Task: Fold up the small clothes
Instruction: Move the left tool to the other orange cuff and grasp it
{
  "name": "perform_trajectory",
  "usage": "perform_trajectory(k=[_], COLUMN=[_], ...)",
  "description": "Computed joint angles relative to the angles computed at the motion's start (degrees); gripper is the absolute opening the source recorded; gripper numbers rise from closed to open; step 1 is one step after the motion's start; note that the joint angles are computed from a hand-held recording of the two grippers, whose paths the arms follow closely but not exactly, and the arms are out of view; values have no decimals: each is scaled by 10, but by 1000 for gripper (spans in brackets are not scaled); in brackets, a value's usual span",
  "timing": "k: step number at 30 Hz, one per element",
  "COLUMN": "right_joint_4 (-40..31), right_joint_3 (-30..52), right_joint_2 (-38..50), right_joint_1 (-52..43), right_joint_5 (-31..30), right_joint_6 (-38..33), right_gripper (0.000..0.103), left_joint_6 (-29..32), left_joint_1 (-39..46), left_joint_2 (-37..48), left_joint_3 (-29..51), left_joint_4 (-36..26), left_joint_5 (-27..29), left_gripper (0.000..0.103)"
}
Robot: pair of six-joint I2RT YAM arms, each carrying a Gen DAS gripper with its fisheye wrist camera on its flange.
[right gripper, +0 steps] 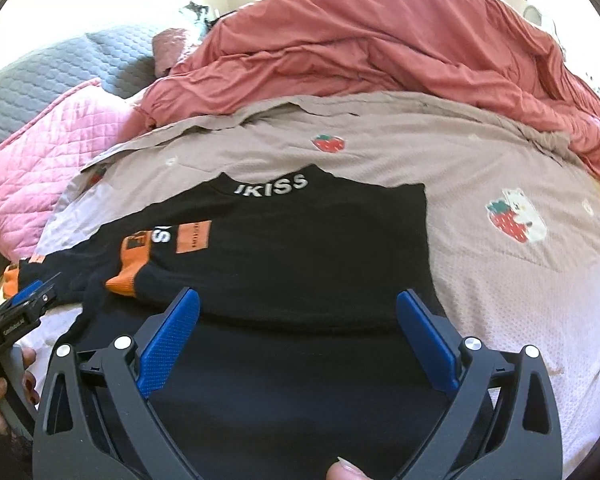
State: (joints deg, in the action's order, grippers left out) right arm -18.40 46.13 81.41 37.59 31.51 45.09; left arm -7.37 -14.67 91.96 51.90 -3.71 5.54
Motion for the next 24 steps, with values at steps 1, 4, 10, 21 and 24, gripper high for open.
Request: perform_trajectory(k=[1, 4, 10, 21, 24], right_joint_4=[-2, -1, -1, 6, 9], right_joint_3=[7, 24, 62, 149, 184], right_joint_2=[6, 23, 54, 135, 164], right_joint_1=[7, 15, 34, 79, 88], right_joint_5=[4, 4, 3, -3, -5], right_joint_6=[0, -9, -22, -50, -71], right_gripper=[98, 98, 98, 98, 98], left_joint_6=[-3, -8, -10, -17, -29], left_joint_1=[7, 20, 44, 125, 151], left_joint_2=[-2, -7, -14, -10, -4], left_joint_3=[-2, -3, -10, 1, 5], left_joint_4=[0, 2, 11, 7, 6], left_joint_5=[4, 6, -16, -5, -3], left_gripper=[93, 93, 93, 93, 93])
